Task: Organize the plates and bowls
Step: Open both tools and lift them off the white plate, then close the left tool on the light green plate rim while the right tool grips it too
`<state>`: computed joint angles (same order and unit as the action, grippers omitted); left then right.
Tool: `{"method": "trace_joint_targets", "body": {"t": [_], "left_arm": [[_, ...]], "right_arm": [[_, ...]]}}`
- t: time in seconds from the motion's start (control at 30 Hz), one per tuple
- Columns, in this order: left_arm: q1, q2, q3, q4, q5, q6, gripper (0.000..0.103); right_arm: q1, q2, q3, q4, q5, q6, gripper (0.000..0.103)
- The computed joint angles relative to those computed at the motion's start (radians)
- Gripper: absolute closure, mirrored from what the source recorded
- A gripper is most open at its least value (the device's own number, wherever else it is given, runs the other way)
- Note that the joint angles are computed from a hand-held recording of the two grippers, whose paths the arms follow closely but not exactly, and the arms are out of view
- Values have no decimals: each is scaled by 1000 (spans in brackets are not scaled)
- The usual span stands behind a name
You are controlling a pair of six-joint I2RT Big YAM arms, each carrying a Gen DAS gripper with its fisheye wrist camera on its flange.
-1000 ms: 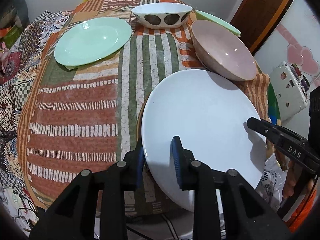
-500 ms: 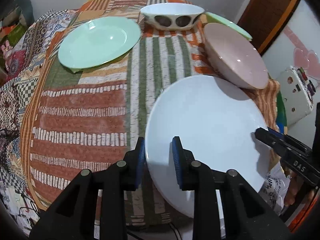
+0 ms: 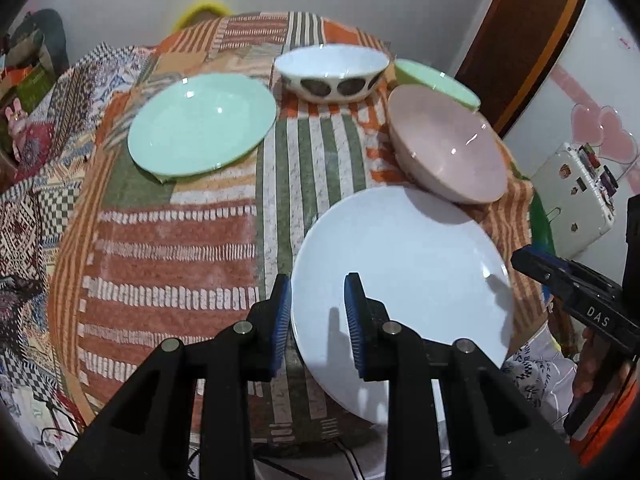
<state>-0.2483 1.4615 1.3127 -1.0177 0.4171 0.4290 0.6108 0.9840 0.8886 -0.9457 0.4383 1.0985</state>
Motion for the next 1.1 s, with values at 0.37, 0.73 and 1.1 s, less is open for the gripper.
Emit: {"method": "trace_joint_targets", "body": {"t": [0.37,0.73,1.1], "left_arm": [[68,-45,44,86,94,-26,57],[124,81,187,164,52,-114,51],[150,283,373,134,6,-130,50]], "right_arm": [[1,86,132,86,75,-156,58],[-47,248,279,201,40,-344,56],[-110,382,377,218,-9,-383,56]]}}
